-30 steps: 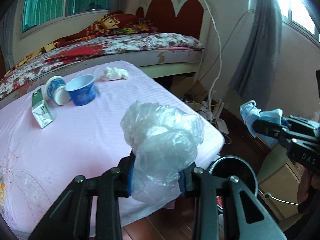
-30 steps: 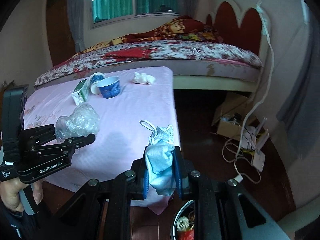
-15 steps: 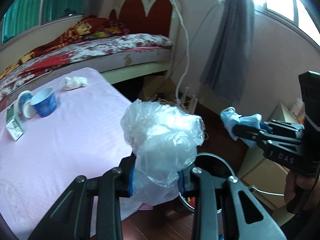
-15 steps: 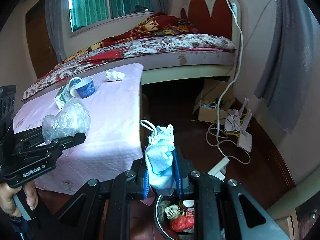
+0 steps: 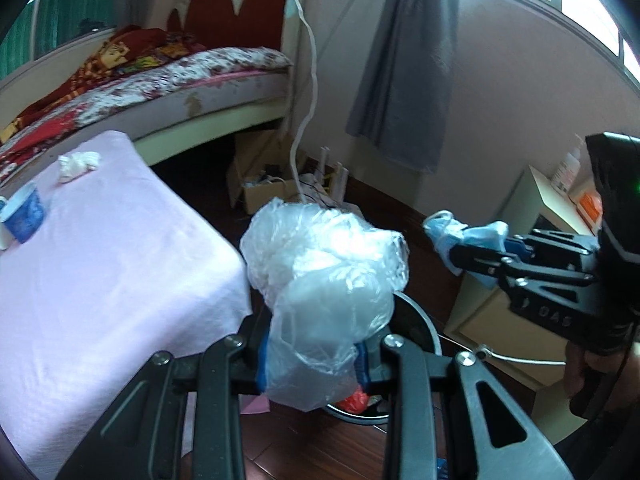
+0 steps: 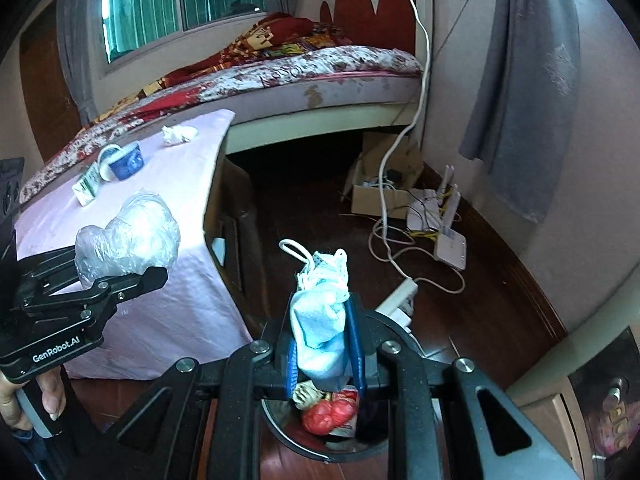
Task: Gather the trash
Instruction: 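Carry the plastic bag and blue cloth over the bin and open both tools, then move both tools back from the bin toward the table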
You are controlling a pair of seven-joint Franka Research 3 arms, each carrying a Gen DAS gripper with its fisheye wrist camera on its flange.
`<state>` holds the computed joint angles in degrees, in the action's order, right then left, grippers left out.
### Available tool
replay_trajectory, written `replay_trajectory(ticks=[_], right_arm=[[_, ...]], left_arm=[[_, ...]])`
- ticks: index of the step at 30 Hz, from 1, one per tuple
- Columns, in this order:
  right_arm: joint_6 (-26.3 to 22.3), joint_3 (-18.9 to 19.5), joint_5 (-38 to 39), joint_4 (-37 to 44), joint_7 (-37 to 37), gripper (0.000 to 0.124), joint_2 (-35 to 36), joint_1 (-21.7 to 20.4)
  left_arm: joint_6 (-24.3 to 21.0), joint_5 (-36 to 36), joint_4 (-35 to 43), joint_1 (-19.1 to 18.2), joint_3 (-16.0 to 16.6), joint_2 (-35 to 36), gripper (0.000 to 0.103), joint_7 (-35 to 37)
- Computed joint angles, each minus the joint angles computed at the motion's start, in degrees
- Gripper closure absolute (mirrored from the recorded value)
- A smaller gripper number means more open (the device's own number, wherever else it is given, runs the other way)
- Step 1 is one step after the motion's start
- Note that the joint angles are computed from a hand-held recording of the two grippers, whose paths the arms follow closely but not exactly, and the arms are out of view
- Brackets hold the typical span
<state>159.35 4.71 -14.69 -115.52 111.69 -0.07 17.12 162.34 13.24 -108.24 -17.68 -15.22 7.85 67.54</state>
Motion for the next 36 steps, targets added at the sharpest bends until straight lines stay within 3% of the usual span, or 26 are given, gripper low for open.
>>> replay_trajectory(ticks=[5,10,19,27,28,29,30,31,33,36], right_arm=[[0.8,-0.8,0.3,-2.4,-0.1,0.102,1.0,-0.6],[2.1,-1.2,2.2,-5.4,-1.9,0.102,0.9,-1.0],[1.0,-1.2,10.4,-8.8,-11.0,0.101,2.7,-1.4],[1.3,-1.4,15.3,-7.1,-17.1,0.101,6.1,-0.8],[1.5,-1.5,15.7,-6.9,-17.4,0.101,6.5,-0.7],[1.7,-1.6,16.0,-6.6,-17.7,0.1,7.2,-0.6],[1.8,-2.2,15.2,-6.2,-16.9,0.088,8.1,-0.2],[1.6,-2.9,13.8,-6.2,-15.1,0.056,8.4,0.3],[1.8,-4.3,11.2,-6.3,-11.1,0.027,9.2,1.0],[-0.6,-5.5,7.7,-5.5,-7.1,0.022,10.1,1.6]], left_arm=[[0.7,-4.8,0.4,0.1,-2.1,2.1,0.07,4.7],[-1.4,-8.2,2.1,0.2,-3.4,5.0,0.07,8.7],[-4.9,-14.1,5.4,0.5,-5.6,10.0,0.07,14.3],[-7.9,-16.4,8.9,1.0,-6.5,13.9,0.067,17.2],[-7.2,-18.8,8.7,2.1,-7.6,14.2,0.057,18.6],[-7.7,-19.4,9.3,2.2,-7.5,14.6,0.027,18.6],[-7.7,-18.2,9.3,1.2,-5.9,14.4,0.014,16.2],[-5.9,-17.3,8.2,0.5,-4.7,13.8,0.001,13.9],[-5.7,-14.9,7.7,-0.5,-2.8,13.3,0.001,10.4],[-6.3,-11.8,7.1,-0.7,-1.8,13.1,0.001,7.5]])
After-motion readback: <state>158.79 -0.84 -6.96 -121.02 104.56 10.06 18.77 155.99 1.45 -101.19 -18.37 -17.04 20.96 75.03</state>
